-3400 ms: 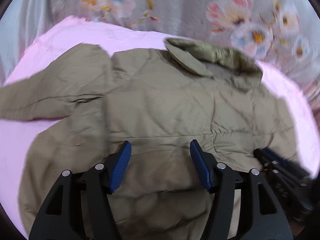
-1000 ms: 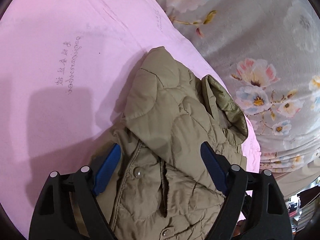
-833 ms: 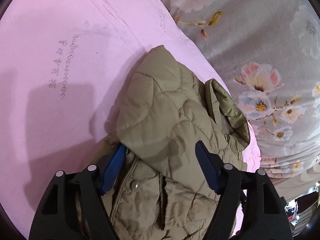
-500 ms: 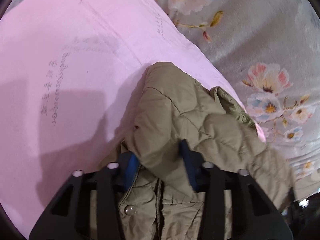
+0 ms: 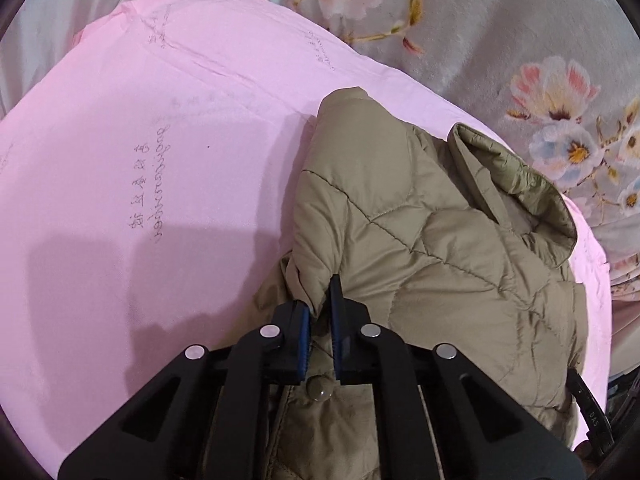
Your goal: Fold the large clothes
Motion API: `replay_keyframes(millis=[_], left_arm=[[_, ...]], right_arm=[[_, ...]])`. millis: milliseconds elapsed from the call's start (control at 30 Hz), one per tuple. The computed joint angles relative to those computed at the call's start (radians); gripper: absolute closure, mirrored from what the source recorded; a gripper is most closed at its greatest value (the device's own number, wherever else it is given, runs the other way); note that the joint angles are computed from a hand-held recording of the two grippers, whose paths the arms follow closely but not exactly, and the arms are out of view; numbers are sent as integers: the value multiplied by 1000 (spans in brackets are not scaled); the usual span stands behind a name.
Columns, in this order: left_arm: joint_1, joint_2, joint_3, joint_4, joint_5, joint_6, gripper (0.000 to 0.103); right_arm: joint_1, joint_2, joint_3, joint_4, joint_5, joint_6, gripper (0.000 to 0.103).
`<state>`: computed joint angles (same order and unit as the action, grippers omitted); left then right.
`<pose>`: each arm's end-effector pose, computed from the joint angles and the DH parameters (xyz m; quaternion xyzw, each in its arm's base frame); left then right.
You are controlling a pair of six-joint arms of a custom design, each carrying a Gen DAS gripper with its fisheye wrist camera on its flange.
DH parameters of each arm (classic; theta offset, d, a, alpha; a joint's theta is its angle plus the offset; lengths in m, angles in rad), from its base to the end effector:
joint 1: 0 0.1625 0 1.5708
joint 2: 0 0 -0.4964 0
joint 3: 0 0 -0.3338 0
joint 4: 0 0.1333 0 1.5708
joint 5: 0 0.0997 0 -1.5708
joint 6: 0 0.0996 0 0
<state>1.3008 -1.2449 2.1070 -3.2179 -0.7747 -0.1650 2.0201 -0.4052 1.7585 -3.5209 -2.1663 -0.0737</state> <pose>0.0648 -0.5325 0.4005 -0.1034 0.8583 -0.4216 0.2736 0.3551 -0.5582 0.0201 0.1529 -0.9050 0.3285 0.2230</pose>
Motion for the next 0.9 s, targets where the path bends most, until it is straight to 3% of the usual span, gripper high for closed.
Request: replay_keyframes(millis=[167, 300, 367, 433, 467, 633, 767, 900], left_arm=[[-35, 57, 28, -108, 121, 98, 95], [-76, 49, 56, -126, 193, 144, 90], [-105, 19, 76, -99, 220, 137, 80], [-145, -4, 93, -134, 239, 173, 60], [-164, -6, 93, -159, 248, 192, 58], [-221, 77, -1, -221, 243, 314, 55], [-182, 150, -77, -87, 187, 241, 55], [-137, 216, -69, -119, 177, 244, 55]], right_arm=[[-7, 21, 1, -11, -13, -6, 99], [-3, -12, 31, 8, -9, 46, 89], [5, -38, 66, -27, -7, 75, 85], [26, -48, 70, -78, -25, 53, 83], [35, -50, 60, -88, -26, 41, 83], [75, -15, -76, 10, 4, -36, 83], [86, 50, -189, 124, -3, -88, 83], [75, 104, -229, 154, -40, -124, 83]])
